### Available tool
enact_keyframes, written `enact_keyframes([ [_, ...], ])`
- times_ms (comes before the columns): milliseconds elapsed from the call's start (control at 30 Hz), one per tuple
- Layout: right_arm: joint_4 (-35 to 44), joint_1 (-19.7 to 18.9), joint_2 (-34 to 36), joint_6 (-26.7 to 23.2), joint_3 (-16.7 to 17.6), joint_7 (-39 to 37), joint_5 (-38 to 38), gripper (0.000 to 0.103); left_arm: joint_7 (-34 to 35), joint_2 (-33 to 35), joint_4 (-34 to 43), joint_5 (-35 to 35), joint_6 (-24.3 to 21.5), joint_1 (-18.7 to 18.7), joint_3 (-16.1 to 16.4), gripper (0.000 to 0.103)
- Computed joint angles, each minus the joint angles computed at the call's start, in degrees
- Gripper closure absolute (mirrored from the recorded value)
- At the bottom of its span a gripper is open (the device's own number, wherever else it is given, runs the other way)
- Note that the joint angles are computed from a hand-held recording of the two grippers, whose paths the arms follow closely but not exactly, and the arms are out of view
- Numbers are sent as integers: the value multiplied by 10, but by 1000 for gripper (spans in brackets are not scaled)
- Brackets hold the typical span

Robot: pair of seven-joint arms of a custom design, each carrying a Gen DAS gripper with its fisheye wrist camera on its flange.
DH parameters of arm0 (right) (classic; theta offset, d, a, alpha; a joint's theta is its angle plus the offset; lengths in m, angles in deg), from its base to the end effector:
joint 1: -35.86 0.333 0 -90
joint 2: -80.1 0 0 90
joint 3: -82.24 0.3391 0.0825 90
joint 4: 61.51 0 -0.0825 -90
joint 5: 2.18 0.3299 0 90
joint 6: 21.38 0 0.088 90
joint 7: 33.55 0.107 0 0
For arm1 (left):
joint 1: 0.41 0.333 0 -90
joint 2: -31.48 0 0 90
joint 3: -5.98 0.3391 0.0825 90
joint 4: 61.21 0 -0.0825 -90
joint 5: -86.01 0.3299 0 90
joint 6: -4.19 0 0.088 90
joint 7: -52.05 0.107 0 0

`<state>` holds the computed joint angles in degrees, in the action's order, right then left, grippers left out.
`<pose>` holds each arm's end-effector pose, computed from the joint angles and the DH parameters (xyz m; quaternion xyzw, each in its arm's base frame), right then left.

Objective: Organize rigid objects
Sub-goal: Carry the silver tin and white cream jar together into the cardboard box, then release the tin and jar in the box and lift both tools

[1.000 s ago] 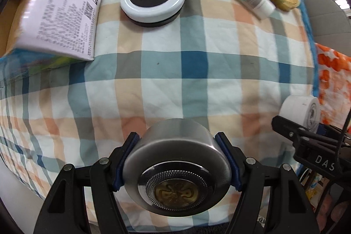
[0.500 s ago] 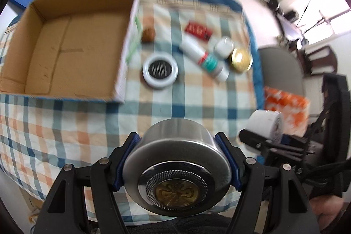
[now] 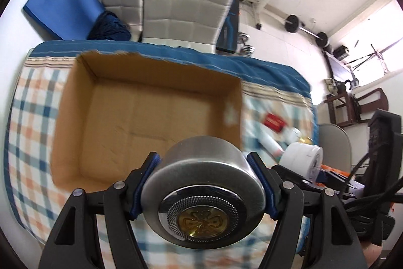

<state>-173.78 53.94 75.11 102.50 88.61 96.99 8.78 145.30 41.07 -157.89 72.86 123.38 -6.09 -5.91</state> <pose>0.4579 0.2189 0.5817 -0.5599 0.8120 0.0483 0.1579 0.5589 -0.1791 0.5594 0.5981 -0.7839 0.1643 0.0274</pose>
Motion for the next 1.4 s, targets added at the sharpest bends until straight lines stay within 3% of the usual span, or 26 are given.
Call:
enact_keyframes([
  [267,251,31,244,-41,-14,36,-13,33,36,223,264,50,-126,33,2,34],
  [433,353,44,341,-77,-28,42,0,33,33,361,455,56,-248,37,-10,34],
  [533,400,50,385,-100,-35,40,-3,33,27,408,517,54,-292,36,-14,34],
  [733,485,57,450,-167,-47,45,-14,32,4,448,550,45,-323,34,-19,34],
  [900,551,52,500,-215,-45,47,-7,32,-5,441,515,49,-300,29,-16,34],
  [1000,595,50,530,-249,-43,49,-1,32,-9,443,523,60,-308,24,-12,34],
  [1233,587,41,536,-235,-40,52,21,24,-7,482,630,68,-378,17,-15,31],
  [1400,594,38,533,-238,-38,52,27,19,14,416,544,80,-336,24,-6,26],
])
